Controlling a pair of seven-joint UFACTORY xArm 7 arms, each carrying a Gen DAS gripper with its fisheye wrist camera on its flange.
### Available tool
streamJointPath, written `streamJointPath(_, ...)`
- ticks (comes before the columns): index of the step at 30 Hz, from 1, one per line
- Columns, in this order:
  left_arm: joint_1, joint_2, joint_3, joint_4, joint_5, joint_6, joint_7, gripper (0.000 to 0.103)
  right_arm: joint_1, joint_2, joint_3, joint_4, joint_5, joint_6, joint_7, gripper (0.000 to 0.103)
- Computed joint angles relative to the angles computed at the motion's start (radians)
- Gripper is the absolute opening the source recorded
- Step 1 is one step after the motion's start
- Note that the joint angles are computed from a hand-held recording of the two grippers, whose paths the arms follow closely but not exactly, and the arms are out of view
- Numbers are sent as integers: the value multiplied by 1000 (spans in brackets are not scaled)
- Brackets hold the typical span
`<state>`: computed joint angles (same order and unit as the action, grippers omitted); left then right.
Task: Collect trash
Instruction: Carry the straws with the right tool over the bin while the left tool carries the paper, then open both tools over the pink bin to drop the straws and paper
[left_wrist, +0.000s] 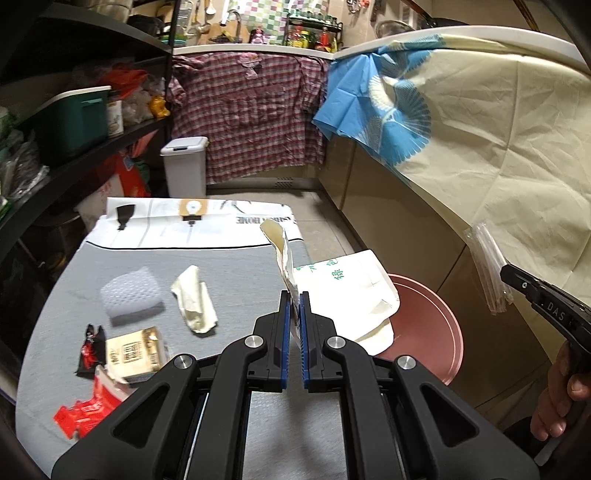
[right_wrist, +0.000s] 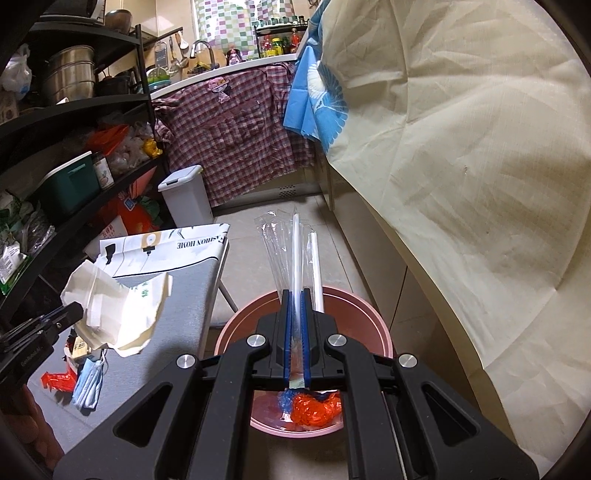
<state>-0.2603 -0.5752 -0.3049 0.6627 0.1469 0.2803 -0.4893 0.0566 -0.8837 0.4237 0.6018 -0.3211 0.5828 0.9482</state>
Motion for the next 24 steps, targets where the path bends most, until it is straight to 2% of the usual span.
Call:
streamJointPath(10,-7,133,-37,69,32,-47,-19,5,-20,27,-10,-4,-11,-16,6,5)
streamJointPath(24,-44,324,-38,171,112,-85,-52,5,-48,96,-19,1,-40,-44,18,5)
